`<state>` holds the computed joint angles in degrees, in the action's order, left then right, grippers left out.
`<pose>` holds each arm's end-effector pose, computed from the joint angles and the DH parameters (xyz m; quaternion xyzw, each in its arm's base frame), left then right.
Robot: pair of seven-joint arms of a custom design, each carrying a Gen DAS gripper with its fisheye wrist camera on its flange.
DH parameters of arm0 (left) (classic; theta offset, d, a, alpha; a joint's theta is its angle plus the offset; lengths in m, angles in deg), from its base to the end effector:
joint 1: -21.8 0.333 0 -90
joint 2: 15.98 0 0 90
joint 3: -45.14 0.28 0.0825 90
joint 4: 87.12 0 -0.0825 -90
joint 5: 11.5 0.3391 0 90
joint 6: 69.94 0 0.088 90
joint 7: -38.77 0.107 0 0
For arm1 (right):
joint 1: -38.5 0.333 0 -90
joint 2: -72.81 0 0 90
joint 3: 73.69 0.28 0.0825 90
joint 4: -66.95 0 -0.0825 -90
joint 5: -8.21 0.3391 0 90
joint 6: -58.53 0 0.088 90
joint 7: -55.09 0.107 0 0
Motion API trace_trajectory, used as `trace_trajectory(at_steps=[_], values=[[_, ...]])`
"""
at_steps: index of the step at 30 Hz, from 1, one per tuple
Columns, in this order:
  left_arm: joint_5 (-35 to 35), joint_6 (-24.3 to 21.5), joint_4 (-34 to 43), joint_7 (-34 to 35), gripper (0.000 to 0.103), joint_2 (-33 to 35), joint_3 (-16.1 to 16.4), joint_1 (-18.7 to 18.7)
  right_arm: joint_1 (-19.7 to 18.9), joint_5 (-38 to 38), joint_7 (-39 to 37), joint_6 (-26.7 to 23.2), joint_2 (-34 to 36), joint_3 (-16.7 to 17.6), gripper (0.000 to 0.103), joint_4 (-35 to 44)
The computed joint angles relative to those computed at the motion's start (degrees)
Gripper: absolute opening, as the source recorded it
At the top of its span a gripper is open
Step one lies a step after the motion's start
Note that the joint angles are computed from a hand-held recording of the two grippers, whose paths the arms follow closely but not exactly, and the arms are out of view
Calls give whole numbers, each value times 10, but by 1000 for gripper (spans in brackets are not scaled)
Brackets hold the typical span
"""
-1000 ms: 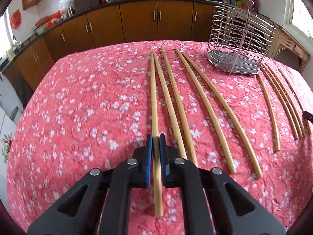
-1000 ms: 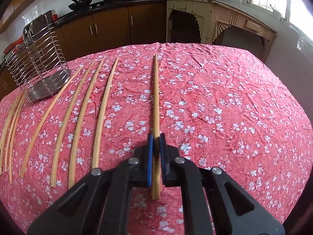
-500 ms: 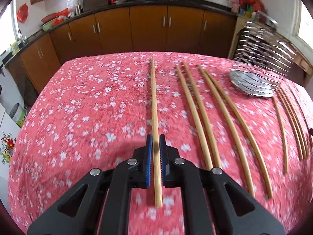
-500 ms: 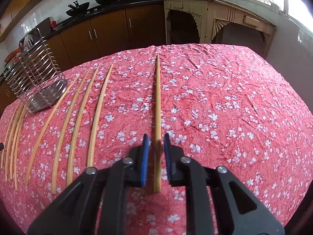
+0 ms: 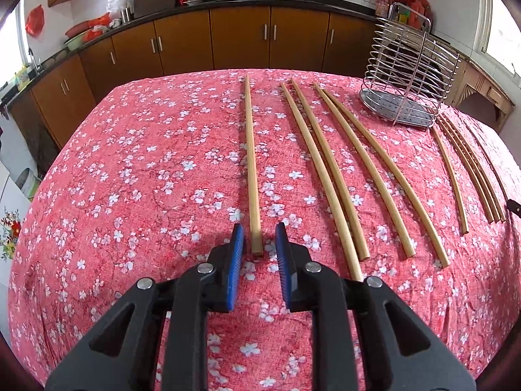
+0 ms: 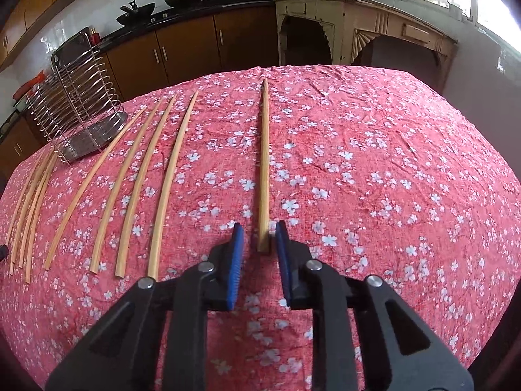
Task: Organize utensils
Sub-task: 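Grasp a lone chopstick with the right tool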
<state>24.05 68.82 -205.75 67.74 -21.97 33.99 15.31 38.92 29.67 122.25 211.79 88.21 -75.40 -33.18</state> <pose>0.4995 -0.1593 0.5081 -0.7787 0.5315 -0.1859 0.2769 0.6292 -0.0235 0.4768 -0.6969 0.6295 -0.1966 0.2817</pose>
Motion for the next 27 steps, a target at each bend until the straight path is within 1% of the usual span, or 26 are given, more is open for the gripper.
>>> trace_trajectory(at_steps=[3,7,14,15,16,17,18,19,24,27], values=[[1,-1,2,0,21,1,-2,-3,3,-7,5,2,2,-2,19,1],[11,-23,14,-8,21,8,-9,-10,3,-10,6,3,1,-2,19,0],[13,-30,13,-27,21,7,-9,-16,1,0,2,7,-7,0,19,-12],[14,-31,11,-28,20,5,-9,-16,1,0,3,7,-7,0,19,-13],[15,-33,11,-30,20,5,-9,-17,3,-4,8,9,-8,-2,15,-15],[15,-33,8,-32,16,1,-9,-17,3,-3,9,9,-8,-3,13,-14],[16,-34,7,-35,10,1,-9,-16,-2,7,2,4,-6,1,8,-11],[14,-30,4,-35,7,-2,-7,-16,-7,18,-5,1,-5,4,8,-9],[-1,-18,-15,-25,7,-21,-5,-13,-10,35,-23,5,-16,5,8,-21],[7,-13,-33,-37,7,-45,-10,-9,-11,54,-45,31,-39,8,8,-49]])
